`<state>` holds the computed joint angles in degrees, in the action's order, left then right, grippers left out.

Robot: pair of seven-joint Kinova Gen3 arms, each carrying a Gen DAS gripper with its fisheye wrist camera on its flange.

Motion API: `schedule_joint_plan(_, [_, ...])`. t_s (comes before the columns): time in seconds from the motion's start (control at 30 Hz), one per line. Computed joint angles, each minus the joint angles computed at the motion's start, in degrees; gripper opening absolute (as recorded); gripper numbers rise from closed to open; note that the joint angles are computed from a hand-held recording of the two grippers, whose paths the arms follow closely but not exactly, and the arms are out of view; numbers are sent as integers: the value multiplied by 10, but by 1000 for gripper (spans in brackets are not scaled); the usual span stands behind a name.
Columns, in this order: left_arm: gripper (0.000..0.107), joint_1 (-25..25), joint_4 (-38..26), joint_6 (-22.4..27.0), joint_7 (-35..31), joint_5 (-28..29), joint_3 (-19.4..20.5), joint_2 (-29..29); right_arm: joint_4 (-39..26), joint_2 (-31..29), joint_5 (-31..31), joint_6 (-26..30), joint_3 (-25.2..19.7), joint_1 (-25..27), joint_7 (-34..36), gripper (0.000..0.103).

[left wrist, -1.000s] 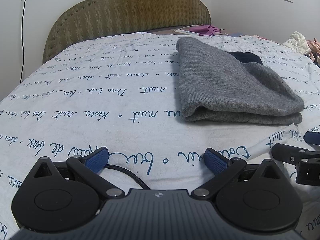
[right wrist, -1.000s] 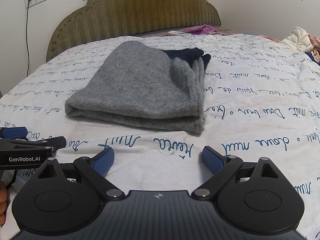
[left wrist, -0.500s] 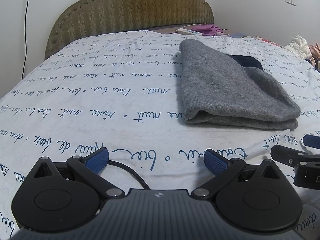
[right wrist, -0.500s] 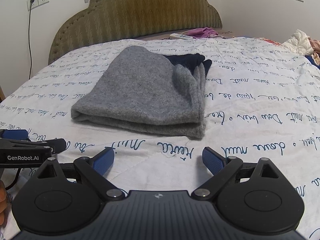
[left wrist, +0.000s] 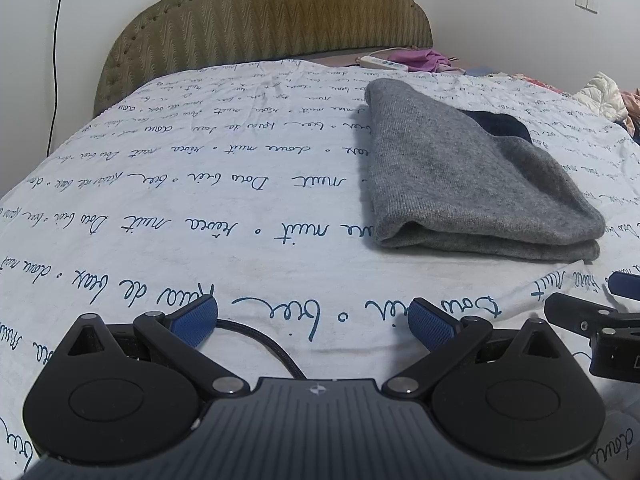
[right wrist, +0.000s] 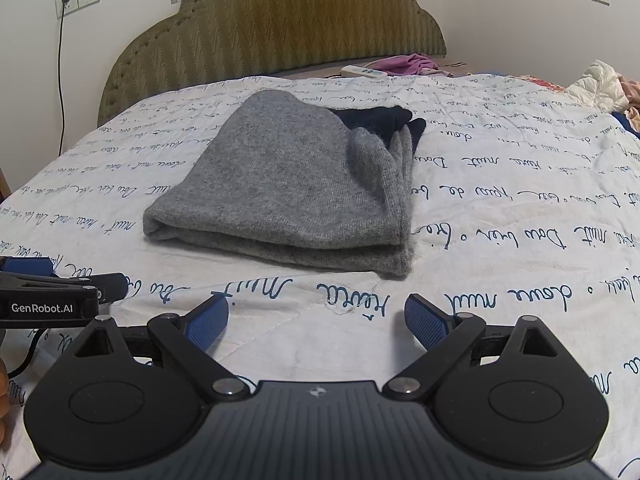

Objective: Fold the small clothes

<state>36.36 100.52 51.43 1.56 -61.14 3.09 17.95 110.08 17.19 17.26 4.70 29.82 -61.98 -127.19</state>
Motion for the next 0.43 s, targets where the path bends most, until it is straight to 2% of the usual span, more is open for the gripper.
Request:
schedule_joint_plan(0.17, [103, 3, 2, 3, 4, -10, -1, 3, -4, -1, -6, 4, -36, 33, 7, 96])
schedule_joint_plan(0.43, [103, -5, -1, -2, -11, 6, 0, 0, -10, 2, 8, 14, -48, 41, 1, 96])
